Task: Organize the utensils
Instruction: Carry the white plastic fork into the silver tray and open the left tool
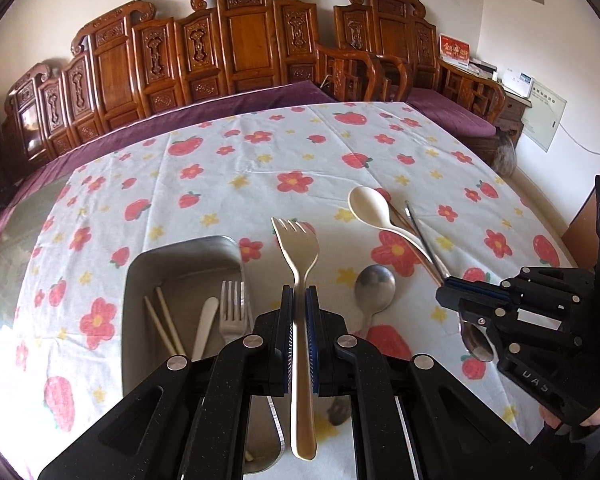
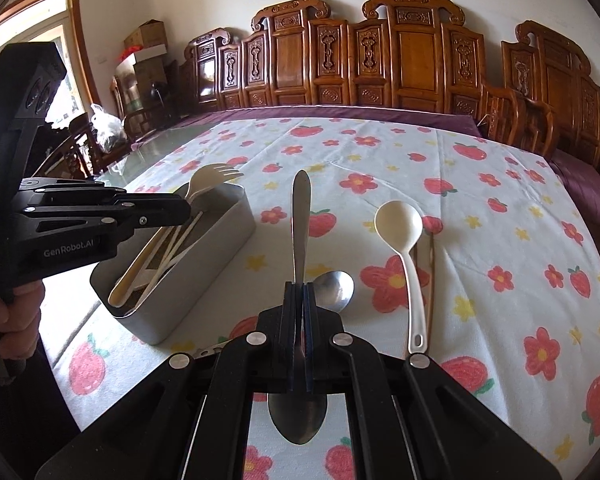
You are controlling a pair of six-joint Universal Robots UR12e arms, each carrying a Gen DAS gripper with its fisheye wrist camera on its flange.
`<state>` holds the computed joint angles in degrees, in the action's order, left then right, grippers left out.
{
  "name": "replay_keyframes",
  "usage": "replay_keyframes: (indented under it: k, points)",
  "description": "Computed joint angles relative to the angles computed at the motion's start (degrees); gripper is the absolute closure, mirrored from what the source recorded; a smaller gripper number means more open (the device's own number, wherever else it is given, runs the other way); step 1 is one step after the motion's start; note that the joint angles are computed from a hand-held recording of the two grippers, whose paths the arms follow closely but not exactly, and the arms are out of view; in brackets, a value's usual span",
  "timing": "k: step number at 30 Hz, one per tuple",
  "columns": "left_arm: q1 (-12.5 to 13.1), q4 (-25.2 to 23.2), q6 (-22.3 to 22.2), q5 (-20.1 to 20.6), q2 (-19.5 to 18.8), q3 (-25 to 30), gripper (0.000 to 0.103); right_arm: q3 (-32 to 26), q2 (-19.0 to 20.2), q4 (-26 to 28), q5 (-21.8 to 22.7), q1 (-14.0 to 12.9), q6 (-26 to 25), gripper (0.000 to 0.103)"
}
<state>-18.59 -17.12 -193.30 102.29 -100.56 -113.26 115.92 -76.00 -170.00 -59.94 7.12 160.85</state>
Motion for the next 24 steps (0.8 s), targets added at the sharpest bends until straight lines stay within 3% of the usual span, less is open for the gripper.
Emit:
replay_keyframes:
  k: [4,13,24]
  points:
    - [0.7,1.0,0.7,1.1,0.9,-1.6,0.098,0.2,-0.1,-0.1,0.1,0.4,-0.1,0.098]
    - [3.8,2.8,-1.8,-0.5,1.7,-5.0,0.098,0.5,-0.1,-0.8,-0.2,0.9,0.6,0.098]
    - [5.6,-1.9,-2.6,-2.6,0.3,-5.1,0.098,0.3,0.4,0.9,-2.3,1.9,-1.2,0.098]
